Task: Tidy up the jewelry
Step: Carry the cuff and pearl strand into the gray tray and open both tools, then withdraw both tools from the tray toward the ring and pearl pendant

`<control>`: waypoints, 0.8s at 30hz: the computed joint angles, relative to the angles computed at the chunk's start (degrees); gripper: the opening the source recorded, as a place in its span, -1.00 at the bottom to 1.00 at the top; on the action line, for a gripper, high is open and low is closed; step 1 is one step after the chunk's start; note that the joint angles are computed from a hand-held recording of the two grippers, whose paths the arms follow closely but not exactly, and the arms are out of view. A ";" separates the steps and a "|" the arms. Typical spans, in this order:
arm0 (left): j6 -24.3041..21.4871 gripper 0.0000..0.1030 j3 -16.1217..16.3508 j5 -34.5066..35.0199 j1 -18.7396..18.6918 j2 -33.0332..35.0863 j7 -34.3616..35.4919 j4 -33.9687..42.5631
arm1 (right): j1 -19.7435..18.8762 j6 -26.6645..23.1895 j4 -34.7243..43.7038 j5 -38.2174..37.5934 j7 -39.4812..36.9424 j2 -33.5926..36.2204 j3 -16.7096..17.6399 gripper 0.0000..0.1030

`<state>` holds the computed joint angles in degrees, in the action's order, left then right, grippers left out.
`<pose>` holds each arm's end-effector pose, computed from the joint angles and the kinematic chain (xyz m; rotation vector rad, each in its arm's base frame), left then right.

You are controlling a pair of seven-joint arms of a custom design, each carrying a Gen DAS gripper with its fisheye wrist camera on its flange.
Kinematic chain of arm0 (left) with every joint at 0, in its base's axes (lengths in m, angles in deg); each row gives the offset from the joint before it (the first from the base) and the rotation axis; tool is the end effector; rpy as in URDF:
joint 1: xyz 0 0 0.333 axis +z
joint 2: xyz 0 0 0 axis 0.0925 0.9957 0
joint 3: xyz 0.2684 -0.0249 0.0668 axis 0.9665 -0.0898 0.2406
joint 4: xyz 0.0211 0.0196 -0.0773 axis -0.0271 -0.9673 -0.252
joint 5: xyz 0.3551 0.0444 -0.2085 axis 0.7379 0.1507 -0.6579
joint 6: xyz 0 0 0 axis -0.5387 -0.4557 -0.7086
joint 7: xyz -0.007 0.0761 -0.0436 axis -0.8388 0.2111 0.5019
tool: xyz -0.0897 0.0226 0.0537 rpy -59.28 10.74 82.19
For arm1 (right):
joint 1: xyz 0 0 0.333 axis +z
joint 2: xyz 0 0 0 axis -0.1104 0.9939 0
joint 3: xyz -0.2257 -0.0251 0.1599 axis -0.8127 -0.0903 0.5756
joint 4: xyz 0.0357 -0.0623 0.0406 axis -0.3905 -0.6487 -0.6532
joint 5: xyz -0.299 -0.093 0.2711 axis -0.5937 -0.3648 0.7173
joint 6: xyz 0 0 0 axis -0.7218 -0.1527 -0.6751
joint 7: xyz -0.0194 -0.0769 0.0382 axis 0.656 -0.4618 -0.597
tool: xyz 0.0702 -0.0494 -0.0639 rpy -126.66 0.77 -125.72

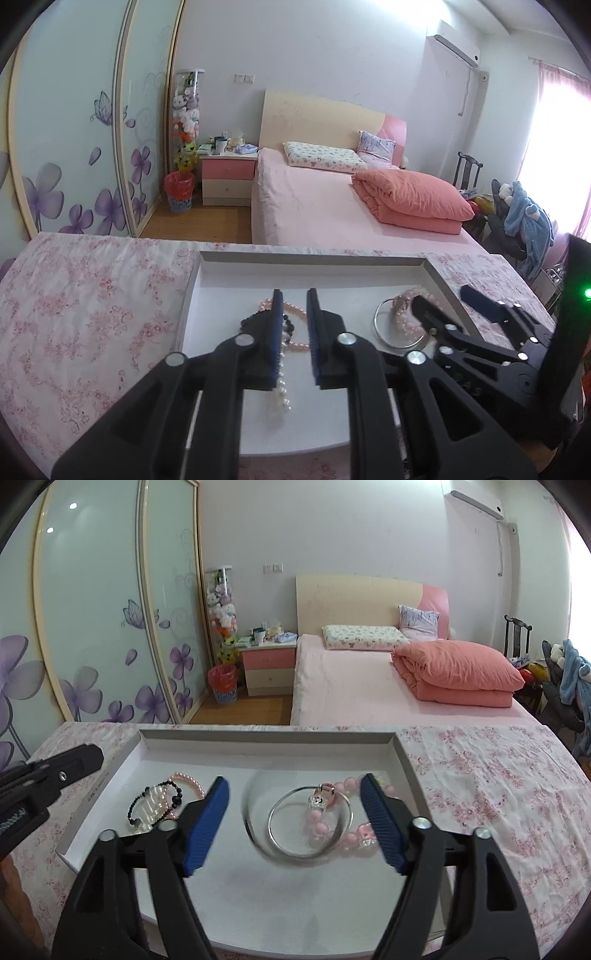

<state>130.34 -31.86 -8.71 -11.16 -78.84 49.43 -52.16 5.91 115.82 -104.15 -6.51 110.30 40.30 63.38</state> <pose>0.5035 -0.3592 0.5597 -1.6865 1.7096 -1.0471 0.4925 0.2536 0.5416 -1.6388 1.5075 -0.7654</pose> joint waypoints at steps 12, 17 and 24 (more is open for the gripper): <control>0.38 -0.67 -1.98 -5.91 2.95 -9.94 2.20 -9.07 | -0.17 0.98 -8.01 3.62 -3.42 -10.79 -0.45 0.46; 0.01 -0.60 -3.27 -12.93 2.86 -16.47 9.07 -15.40 | 3.25 -1.43 -13.18 9.75 -11.07 -16.68 -2.17 0.46; 1.38 -0.58 -4.28 -24.77 0.73 -21.76 17.72 -22.27 | 12.48 -8.98 -18.88 24.16 -26.12 -20.94 -7.57 0.12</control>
<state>131.72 -36.14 -33.48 -10.43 -100.60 67.15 -74.43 18.38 106.84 -123.03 17.65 84.18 19.36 55.81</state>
